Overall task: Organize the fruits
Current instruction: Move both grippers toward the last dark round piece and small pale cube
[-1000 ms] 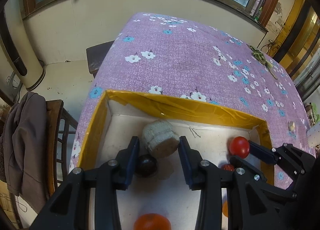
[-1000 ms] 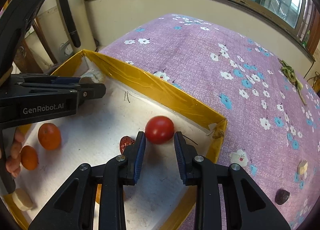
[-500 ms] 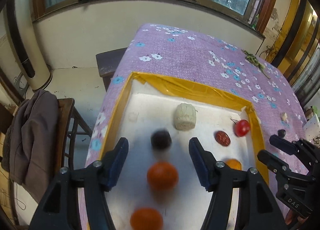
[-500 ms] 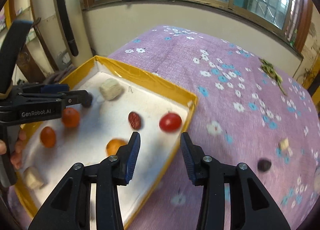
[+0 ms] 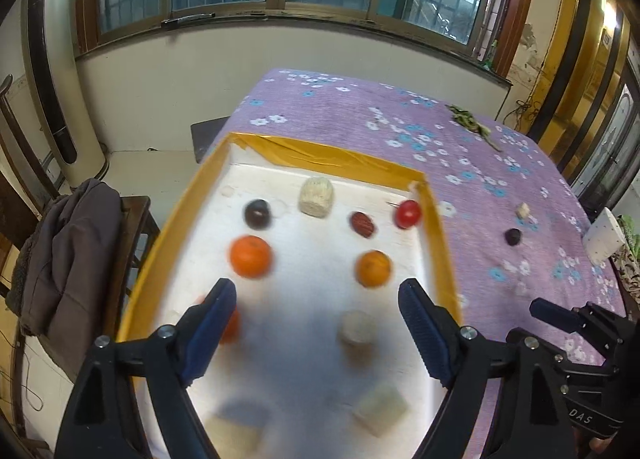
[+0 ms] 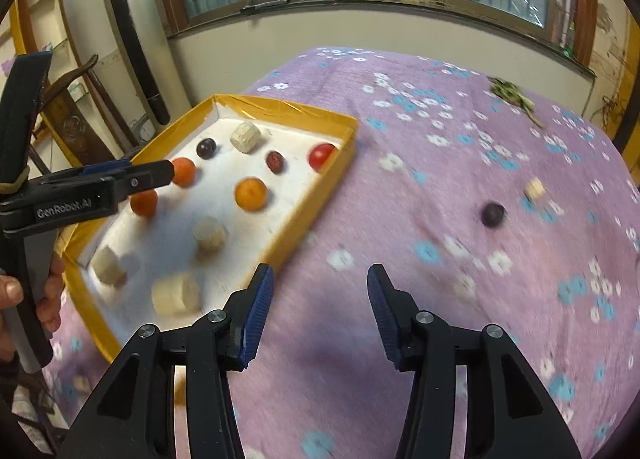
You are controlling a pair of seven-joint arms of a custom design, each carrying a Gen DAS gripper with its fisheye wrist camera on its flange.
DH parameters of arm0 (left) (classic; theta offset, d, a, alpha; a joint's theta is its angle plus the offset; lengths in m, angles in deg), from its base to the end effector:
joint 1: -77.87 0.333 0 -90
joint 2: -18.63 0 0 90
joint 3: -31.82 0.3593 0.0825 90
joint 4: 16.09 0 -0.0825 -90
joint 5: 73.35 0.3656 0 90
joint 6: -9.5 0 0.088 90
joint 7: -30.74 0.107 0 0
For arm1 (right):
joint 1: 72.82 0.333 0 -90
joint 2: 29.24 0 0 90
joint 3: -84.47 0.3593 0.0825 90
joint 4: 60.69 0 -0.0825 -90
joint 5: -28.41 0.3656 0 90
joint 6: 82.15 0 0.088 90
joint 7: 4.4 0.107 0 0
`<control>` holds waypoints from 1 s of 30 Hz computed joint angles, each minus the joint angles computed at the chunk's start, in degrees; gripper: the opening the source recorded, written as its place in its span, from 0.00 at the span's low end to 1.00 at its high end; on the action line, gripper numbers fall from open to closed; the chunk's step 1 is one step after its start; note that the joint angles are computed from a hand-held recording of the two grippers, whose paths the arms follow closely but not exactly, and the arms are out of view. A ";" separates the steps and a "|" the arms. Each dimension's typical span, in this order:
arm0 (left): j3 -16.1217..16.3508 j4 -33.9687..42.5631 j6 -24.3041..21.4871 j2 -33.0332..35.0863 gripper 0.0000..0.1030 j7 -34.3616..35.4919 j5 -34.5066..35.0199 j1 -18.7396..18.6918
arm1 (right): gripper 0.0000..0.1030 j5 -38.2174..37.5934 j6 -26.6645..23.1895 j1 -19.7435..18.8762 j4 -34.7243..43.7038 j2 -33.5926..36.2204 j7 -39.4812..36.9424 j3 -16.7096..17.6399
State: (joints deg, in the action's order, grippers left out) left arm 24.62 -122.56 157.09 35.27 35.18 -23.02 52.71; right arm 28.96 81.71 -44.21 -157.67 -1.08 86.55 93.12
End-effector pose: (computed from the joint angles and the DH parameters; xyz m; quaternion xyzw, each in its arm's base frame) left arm 0.5498 -0.3544 0.4588 -0.7512 0.5622 -0.2601 0.2277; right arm 0.5887 0.4213 0.4426 -0.8294 0.4468 -0.1158 0.3147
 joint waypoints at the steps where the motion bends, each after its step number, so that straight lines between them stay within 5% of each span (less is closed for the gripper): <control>1: -0.23 0.40 -0.58 0.18 0.86 -0.20 -0.21 -0.39 | 0.46 0.38 0.56 -0.60 -1.40 -0.77 -0.34 0.25; 7: -1.17 5.06 -2.35 2.76 0.88 0.17 -1.02 -3.14 | 0.46 3.17 3.67 -5.27 -8.59 -4.58 -1.31 -0.03; 14: -1.23 15.16 -5.12 8.98 0.91 6.41 -5.35 -6.62 | 0.47 5.04 3.27 -10.32 -6.14 -3.36 -0.91 -1.78; 21: -0.07 27.35 -10.05 16.59 0.91 14.59 -12.07 -10.26 | 0.47 7.63 -4.23 -15.02 12.48 7.34 -6.45 0.97; 30: 2.39 42.35 -18.33 24.85 0.91 23.69 -16.68 -13.73 | 0.46 6.32 -17.67 -12.58 38.52 23.76 -14.52 -0.53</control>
State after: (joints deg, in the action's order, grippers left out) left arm 27.01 -80.21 138.76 60.11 58.86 -39.70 38.98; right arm 35.28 64.04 -56.79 -119.15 22.68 72.03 92.58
